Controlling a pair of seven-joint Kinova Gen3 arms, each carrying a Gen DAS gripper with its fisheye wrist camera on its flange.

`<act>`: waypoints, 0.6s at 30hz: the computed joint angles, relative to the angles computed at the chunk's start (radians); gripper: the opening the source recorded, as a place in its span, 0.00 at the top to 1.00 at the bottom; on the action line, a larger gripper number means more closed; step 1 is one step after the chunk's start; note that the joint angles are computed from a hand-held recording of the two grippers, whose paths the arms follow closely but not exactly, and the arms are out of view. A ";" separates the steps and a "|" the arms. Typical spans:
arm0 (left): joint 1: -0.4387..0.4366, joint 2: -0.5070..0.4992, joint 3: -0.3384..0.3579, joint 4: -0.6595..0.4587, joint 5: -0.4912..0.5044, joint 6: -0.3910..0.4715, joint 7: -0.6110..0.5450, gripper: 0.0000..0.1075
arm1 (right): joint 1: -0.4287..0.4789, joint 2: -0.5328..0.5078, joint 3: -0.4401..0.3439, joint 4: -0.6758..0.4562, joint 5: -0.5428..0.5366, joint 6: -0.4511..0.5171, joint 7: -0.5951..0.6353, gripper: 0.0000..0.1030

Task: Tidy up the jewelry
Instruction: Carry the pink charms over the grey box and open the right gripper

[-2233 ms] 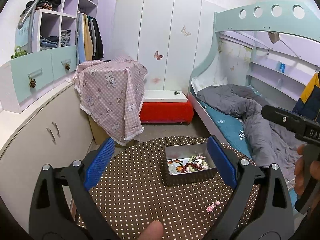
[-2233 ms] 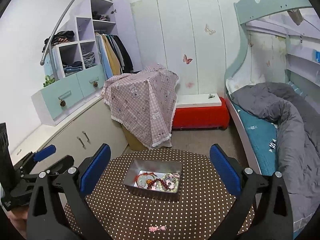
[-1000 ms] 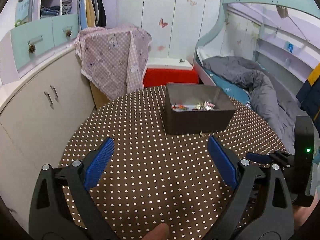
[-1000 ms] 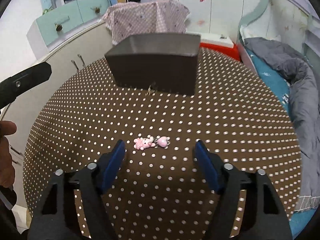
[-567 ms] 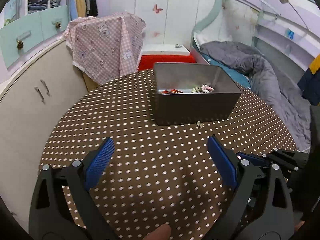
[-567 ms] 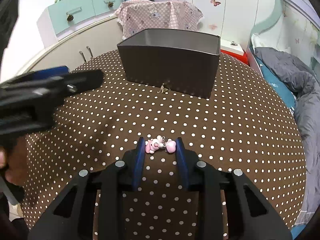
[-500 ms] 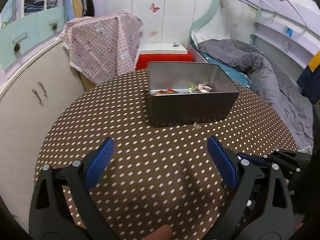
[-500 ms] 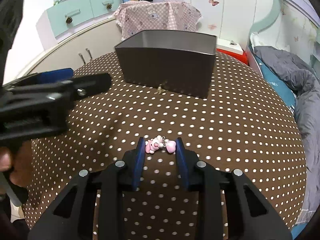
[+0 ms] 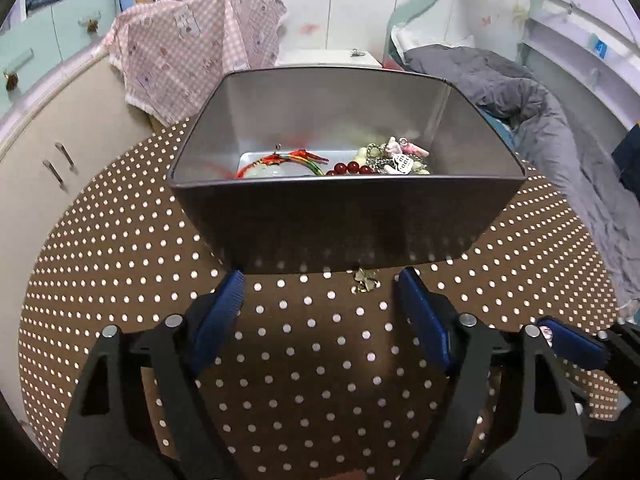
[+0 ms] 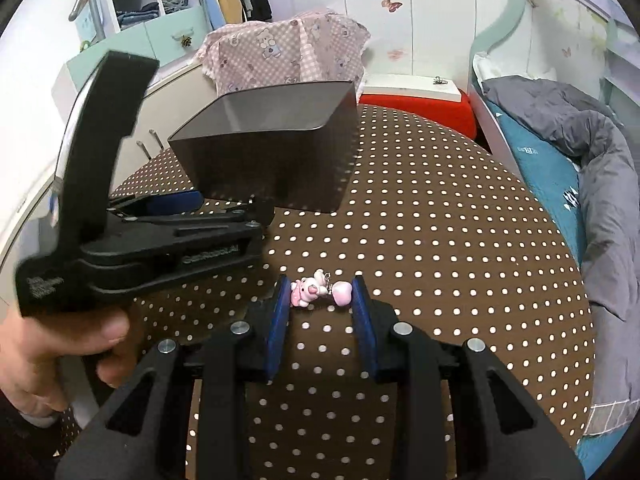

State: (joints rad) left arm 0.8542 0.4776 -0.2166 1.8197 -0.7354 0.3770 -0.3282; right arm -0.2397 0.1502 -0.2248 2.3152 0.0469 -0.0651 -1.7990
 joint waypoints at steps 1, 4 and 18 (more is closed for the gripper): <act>0.005 -0.002 -0.007 0.004 -0.006 -0.004 0.009 0.38 | 0.040 0.002 -0.035 0.000 0.016 -0.001 -0.011 0.72; 0.017 -0.017 -0.033 0.031 -0.026 -0.045 0.034 0.66 | 0.122 0.004 -0.112 -0.004 0.058 -0.004 -0.045 0.72; 0.101 -0.092 -0.202 0.193 0.051 -0.301 -0.102 0.91 | -0.059 -0.006 0.033 -0.047 0.002 0.036 -0.006 0.72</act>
